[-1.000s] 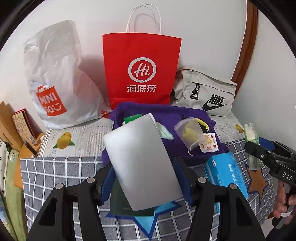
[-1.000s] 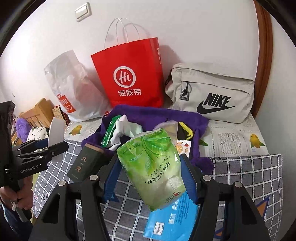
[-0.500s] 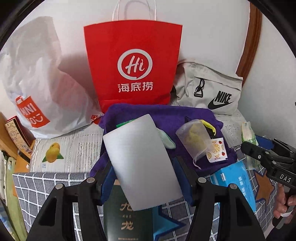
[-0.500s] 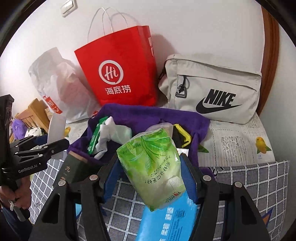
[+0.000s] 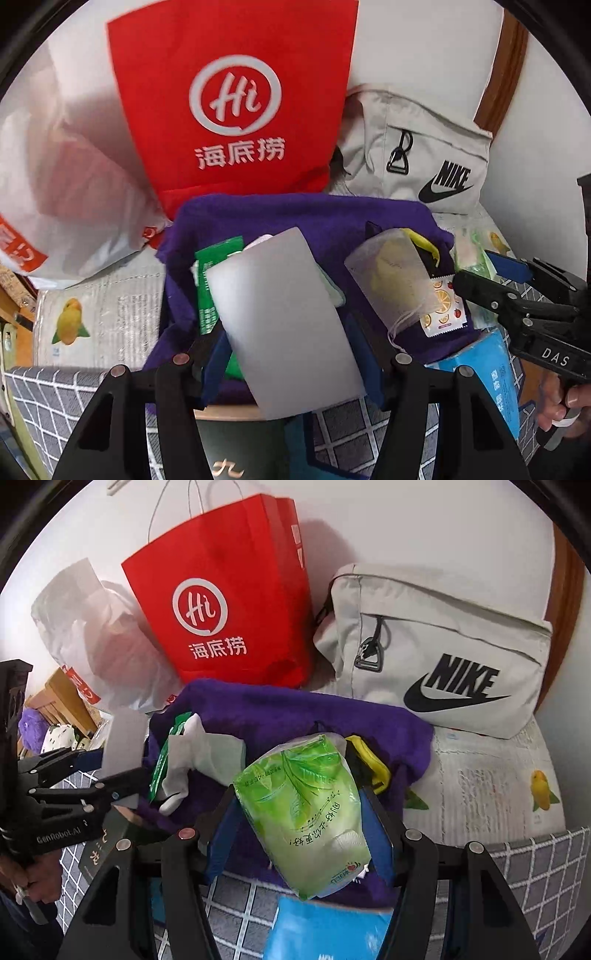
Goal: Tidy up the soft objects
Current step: 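Release the sponge on the towel while the right tool releases the tissue pack there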
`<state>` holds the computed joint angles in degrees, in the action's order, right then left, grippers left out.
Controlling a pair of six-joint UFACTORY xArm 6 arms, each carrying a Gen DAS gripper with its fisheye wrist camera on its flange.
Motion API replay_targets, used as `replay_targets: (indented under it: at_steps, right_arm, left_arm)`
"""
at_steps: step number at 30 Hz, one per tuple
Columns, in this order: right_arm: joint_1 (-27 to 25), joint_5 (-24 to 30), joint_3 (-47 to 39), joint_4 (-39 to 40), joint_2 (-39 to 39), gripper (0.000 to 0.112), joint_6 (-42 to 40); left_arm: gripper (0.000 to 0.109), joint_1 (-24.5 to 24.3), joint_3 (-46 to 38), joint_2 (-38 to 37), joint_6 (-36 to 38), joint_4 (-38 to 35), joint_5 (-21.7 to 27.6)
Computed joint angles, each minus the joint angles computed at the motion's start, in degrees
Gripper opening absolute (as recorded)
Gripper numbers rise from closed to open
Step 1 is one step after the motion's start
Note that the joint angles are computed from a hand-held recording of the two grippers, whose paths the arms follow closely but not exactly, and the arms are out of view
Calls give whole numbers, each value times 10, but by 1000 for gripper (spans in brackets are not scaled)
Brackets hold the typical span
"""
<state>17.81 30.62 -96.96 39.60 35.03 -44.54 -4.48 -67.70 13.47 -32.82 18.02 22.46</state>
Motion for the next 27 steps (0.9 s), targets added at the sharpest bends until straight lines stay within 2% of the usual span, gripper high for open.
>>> replay_targets:
  at_steps: [11, 19, 21, 22, 24, 27]
  right_arm:
    - [-3, 56, -129, -100, 104, 63, 79]
    - [-13, 87, -168, -110, 135, 65, 92]
    - [-12, 87, -170, -117, 136, 69, 91]
    - [-11, 84, -169, -123, 136, 71, 91]
    - [-8, 70, -159, -135, 130, 81, 92]
    - [-7, 54, -143, -117, 119, 87, 81]
  left_arm:
    - [60, -14, -110, 101, 82, -62, 52]
    - [62, -15, -140, 132, 97, -85, 60]
    - [67, -14, -134, 129, 99, -81, 48]
    - [73, -14, -132, 128, 96, -76, 45]
    - [79, -14, -124, 121, 97, -72, 36]
    - [80, -14, -115, 109, 96, -74, 34]
